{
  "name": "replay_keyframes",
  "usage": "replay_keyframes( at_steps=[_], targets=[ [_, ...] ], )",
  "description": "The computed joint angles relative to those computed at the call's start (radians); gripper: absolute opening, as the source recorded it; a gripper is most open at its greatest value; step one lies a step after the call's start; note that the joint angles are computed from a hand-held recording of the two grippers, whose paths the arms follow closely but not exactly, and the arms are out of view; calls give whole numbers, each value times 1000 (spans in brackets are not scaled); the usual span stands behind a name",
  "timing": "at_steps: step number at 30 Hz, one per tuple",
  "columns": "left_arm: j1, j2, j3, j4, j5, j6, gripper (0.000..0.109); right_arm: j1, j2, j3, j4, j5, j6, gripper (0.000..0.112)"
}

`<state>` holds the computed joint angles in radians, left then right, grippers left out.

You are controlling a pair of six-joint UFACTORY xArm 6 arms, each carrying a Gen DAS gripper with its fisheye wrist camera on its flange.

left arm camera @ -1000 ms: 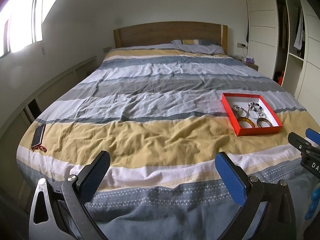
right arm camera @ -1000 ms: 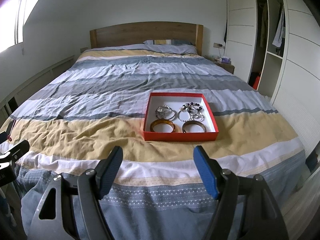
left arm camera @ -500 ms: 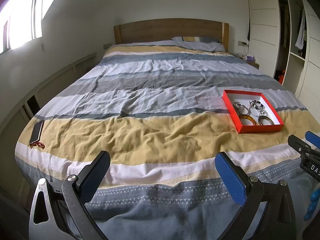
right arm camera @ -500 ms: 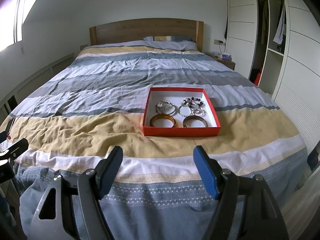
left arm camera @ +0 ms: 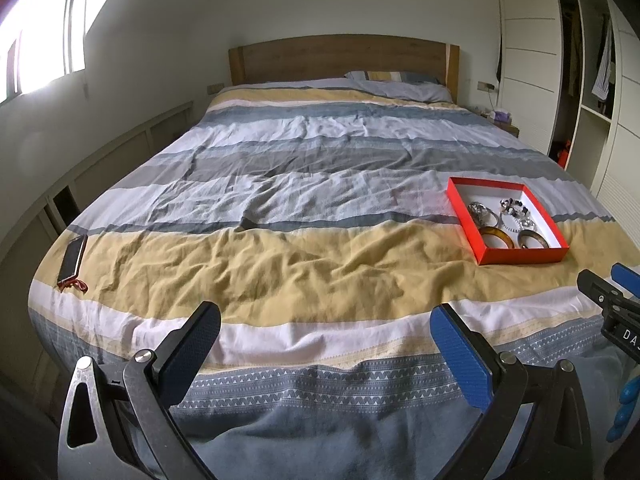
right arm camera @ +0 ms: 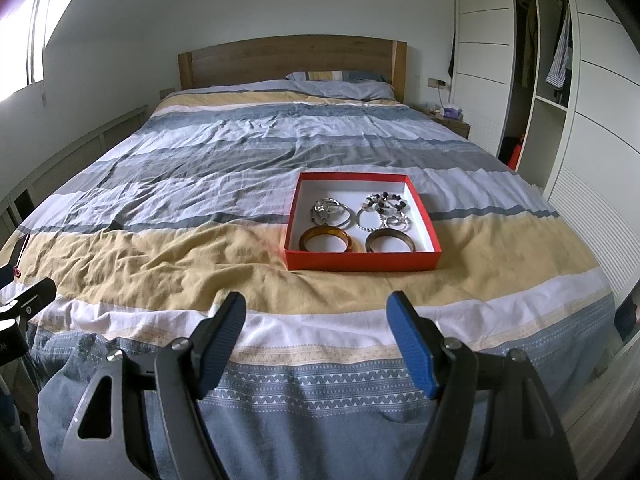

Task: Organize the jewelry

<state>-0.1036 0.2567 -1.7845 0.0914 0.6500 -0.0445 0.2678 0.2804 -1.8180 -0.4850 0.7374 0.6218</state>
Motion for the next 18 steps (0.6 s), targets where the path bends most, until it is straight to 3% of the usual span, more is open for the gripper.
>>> replay_keyframes(
  at_steps=[18],
  targets=[
    [-4,1,5,-8,9,-4,102,0,-1,5,-2,-3,1,71]
  ],
)
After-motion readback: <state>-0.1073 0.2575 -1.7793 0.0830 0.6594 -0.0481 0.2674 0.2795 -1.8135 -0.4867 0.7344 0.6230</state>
